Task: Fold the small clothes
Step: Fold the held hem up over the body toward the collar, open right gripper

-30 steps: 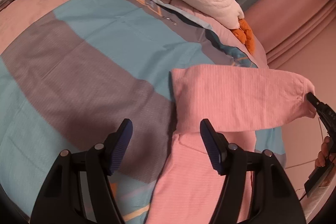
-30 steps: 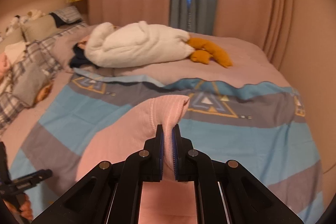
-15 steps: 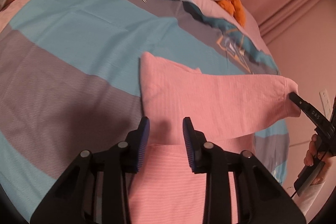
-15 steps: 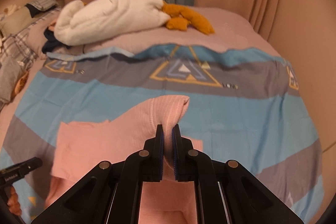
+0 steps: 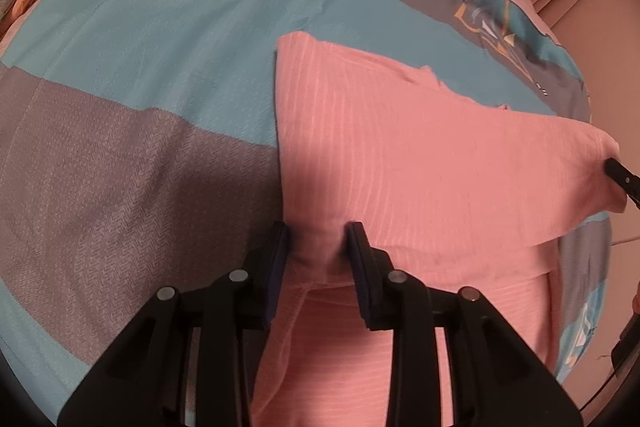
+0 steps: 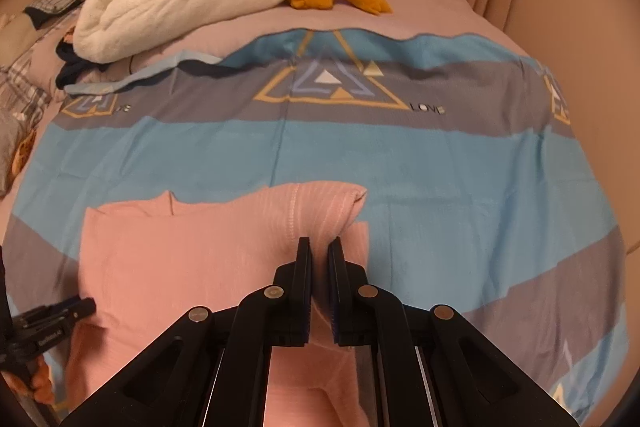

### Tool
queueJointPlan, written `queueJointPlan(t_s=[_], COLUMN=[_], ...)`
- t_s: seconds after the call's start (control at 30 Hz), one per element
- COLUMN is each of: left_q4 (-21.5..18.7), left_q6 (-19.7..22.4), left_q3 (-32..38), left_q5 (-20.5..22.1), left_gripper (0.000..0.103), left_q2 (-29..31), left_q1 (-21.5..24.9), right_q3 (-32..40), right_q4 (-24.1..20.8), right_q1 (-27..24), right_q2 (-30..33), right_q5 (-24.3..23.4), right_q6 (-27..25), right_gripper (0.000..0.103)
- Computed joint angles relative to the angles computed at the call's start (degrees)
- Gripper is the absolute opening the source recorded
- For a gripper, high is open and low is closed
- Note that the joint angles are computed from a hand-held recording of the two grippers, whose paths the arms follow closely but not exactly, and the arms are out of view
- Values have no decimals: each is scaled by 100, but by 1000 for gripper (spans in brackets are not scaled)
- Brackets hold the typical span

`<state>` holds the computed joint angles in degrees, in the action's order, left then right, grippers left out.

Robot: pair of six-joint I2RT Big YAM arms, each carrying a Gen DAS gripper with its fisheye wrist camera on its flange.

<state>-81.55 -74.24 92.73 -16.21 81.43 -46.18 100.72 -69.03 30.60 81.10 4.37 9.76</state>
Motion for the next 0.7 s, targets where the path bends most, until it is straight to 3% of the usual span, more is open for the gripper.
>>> queueJointPlan(t_s=[0.23,0.7], left_q4=[164,71], left_q6=[-104,-239], left_q3=[-160,-145], left_q5=[28,-184], left_gripper=[32,34], left_q2=[-60,-59], left_q1=[51,-24], right_q3=[-144,-562], right_q4=[-53,-62], right_q1=[-205,-520], right_q2=[1,216], right_q5=[-281,-639], right_q6=[118,485], right_gripper=[8,8])
